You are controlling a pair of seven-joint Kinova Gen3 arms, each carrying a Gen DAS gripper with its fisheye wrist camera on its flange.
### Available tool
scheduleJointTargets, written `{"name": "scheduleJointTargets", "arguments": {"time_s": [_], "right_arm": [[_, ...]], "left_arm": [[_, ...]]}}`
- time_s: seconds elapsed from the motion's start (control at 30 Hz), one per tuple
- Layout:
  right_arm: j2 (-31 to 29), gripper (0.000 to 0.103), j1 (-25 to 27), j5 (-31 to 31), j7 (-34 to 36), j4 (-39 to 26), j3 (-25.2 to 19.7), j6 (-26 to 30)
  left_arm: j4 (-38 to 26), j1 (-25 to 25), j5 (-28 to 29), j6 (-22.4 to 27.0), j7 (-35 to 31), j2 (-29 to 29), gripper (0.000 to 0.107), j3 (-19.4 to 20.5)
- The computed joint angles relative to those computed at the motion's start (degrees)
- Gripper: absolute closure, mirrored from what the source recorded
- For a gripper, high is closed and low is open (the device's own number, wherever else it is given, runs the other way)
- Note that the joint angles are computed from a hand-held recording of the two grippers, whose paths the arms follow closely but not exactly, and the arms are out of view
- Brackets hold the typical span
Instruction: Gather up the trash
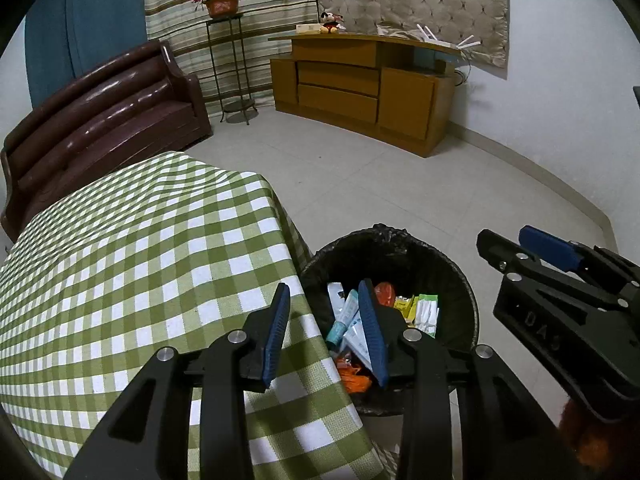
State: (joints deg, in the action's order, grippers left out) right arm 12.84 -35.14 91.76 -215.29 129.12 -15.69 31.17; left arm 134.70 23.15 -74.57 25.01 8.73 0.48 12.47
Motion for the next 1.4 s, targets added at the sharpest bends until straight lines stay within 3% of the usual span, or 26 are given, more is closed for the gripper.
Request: {"name": "scheduleJointTargets", "arguments": {"time_s": [0.13,0.57,0.8,1.03,1.4], "right_arm": [[-0.43,0.059,-0.17,0.18,-0.67,0.45,-0.12,0.72],[-2.46,0.034,-1.96,-1.87,-1.47,2.65,-0.64,4.39],[-4.5,0.029,-3.02,-4.14,-0.83,4.04,-0.94,5.55],[-7.78,0.029,-5.27,-7.77,0.78,5.4,-1.89,8.65],[-12.97,0.029,-9.36,-12.89,2.56,7.31,-5.16,14.2]], "left_arm": [[-0.06,-0.06,-0.09,0.24,0.25,-0.23,0.065,0.05],[0.99,0.37,-4.22,2.9,5.1,-1.36,0.038,1.26],[2.27,-0.07,-3.67,3.3,4.74,-3.43,0.033,1.92],[3.11,-1.1,1.39,4.09,0.94,-7.18,0.03,3.73],[4.7,-3.05,10.55,9.46,-3.92,-15.56,0.025,10.58]]}}
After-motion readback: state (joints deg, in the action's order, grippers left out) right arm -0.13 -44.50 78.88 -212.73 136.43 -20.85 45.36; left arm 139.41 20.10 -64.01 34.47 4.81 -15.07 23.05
